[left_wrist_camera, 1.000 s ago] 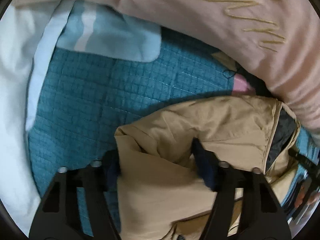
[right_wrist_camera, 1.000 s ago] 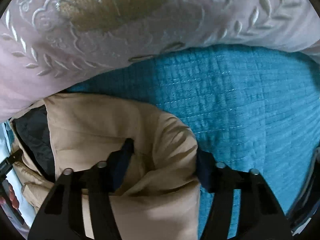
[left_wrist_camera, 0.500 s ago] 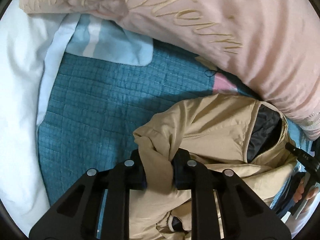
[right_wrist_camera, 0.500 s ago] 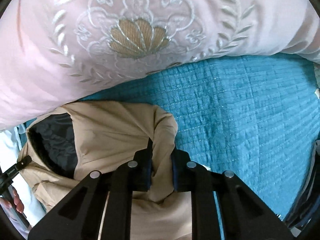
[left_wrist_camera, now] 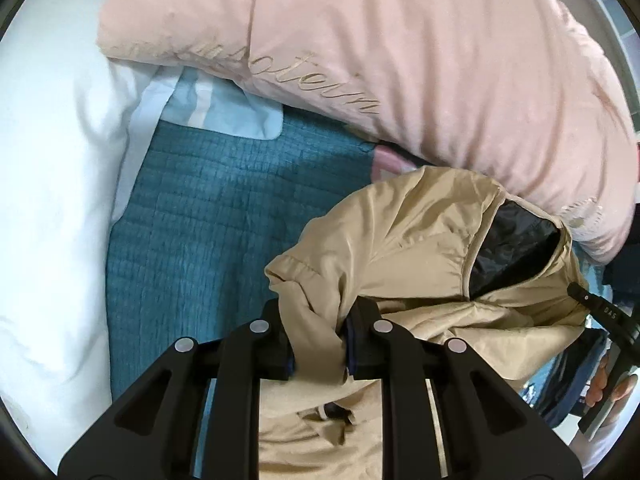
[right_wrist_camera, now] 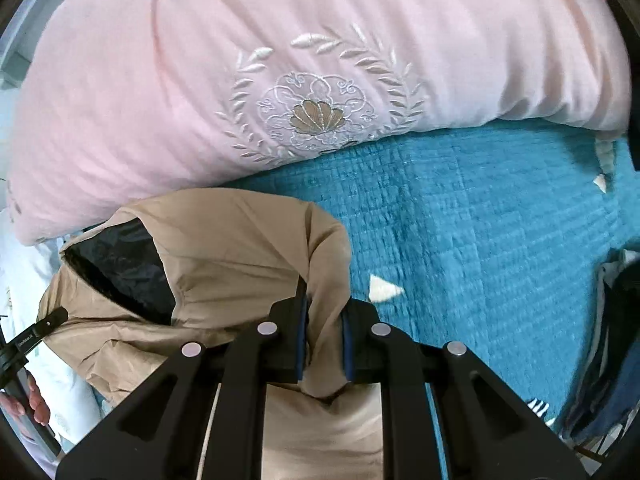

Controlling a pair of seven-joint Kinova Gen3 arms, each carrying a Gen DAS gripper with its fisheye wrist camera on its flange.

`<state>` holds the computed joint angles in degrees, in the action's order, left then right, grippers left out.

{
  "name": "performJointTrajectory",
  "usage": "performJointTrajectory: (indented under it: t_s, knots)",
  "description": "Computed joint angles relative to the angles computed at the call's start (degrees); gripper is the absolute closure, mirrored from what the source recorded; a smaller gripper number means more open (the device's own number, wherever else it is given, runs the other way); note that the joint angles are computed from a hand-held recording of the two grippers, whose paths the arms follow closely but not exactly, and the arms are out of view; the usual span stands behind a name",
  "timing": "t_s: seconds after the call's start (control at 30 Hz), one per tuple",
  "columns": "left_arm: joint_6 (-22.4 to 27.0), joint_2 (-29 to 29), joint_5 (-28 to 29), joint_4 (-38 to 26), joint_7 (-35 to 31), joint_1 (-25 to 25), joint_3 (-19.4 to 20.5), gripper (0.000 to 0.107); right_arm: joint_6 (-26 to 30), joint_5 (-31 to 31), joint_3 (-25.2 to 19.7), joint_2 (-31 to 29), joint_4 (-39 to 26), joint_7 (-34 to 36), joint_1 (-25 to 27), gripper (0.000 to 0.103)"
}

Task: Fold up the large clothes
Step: 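Grasp the jacket hem with both tools and lift it toward the collar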

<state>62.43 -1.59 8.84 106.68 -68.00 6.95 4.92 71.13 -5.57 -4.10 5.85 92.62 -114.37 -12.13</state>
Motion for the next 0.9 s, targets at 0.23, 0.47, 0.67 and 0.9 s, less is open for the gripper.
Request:
performJointTrajectory:
  t_s: [0.23,0.47,0.67,0.9]
  knots:
    - [3.0,-6.8,0.5,1.1,1.5,1.0,0.8,0.091,4.2,0.8,-1.4,-6.3,-0.3,-3.7,-1.4,0.090]
    - [7.1,-15.7,2.2,4.1,0.9,1.0,0.3,0.091,9.0,2.6,-3.8,-14.1,0.2,-8.0,-2.8,0.090]
    - [10.8,-24.6,3.5,7.3,0.8,1.6,1.3,0.091,13.6,2.3,-7.1,-20.9,0.1,-12.5,-3.8,0.090]
    - [17.0,-35.0,5.4,12.1,0.2,1.8,1.0,0.091,17.0,0.1,-11.1,-29.7,4.0,-16.0,-4.1,0.090]
